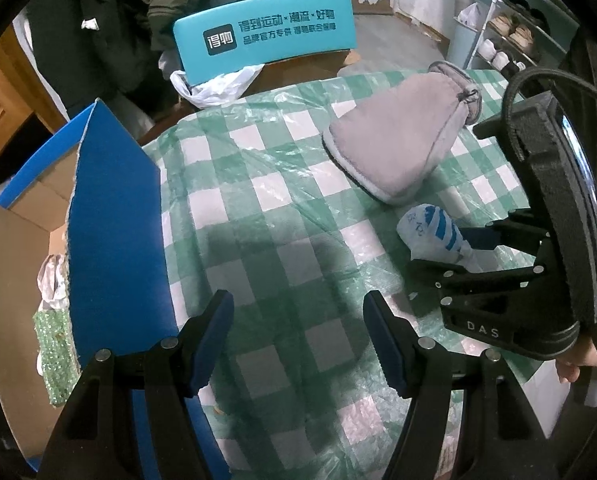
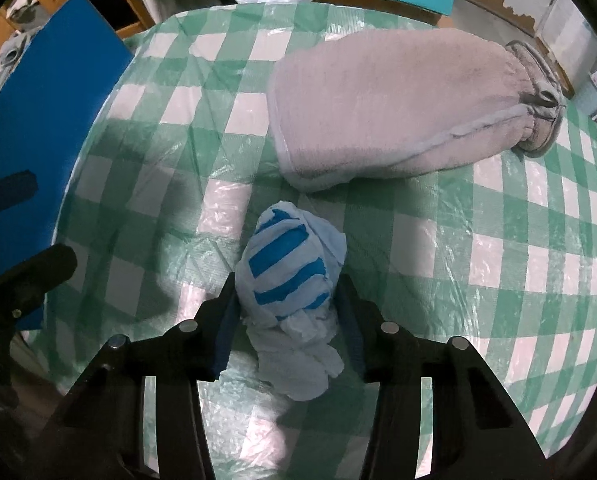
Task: Organize soft objects
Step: 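Grasp the blue-striped white sock with the right gripper and lift it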
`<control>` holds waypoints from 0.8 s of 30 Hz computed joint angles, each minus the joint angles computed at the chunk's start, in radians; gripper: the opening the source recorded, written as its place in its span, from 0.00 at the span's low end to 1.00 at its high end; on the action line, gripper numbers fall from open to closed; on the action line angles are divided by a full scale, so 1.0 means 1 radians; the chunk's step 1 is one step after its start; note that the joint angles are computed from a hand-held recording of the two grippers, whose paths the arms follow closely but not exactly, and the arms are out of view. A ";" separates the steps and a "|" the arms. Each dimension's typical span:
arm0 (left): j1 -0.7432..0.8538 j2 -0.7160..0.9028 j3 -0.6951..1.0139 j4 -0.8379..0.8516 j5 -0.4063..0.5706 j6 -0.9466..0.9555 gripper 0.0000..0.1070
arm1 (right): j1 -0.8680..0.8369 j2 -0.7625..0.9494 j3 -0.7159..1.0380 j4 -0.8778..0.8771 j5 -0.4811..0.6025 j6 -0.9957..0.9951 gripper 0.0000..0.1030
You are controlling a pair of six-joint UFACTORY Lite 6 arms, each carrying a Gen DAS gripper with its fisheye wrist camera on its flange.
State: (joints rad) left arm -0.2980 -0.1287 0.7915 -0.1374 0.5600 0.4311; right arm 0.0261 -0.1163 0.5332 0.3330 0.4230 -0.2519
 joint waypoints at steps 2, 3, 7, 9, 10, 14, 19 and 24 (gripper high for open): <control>-0.005 0.004 0.002 -0.002 -0.004 0.000 0.67 | -0.008 -0.009 -0.006 0.004 -0.004 -0.008 0.41; -0.008 0.005 0.001 -0.001 -0.008 -0.002 0.69 | -0.026 -0.030 -0.021 0.021 0.001 -0.032 0.41; -0.032 0.018 0.007 0.004 -0.020 -0.017 0.69 | -0.106 -0.094 -0.033 0.054 0.045 -0.086 0.40; -0.042 0.026 0.012 -0.004 -0.021 -0.016 0.69 | -0.178 -0.124 -0.035 0.085 0.079 -0.144 0.40; -0.050 0.034 0.017 -0.008 -0.022 -0.018 0.70 | -0.210 -0.139 -0.032 0.090 0.097 -0.161 0.40; -0.080 0.061 0.040 -0.030 -0.028 -0.024 0.71 | -0.331 -0.190 -0.011 0.086 0.160 -0.208 0.40; -0.135 0.107 0.082 -0.034 -0.050 -0.057 0.73 | -0.473 -0.235 0.026 0.109 0.243 -0.283 0.40; -0.202 0.176 0.146 -0.029 -0.059 -0.085 0.76 | -0.569 -0.212 0.071 0.148 0.277 -0.342 0.40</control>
State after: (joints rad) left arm -0.5002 0.0472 0.9374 -0.1661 0.5014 0.3460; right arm -0.5431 -0.3278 0.6043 0.4809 0.7002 -0.5936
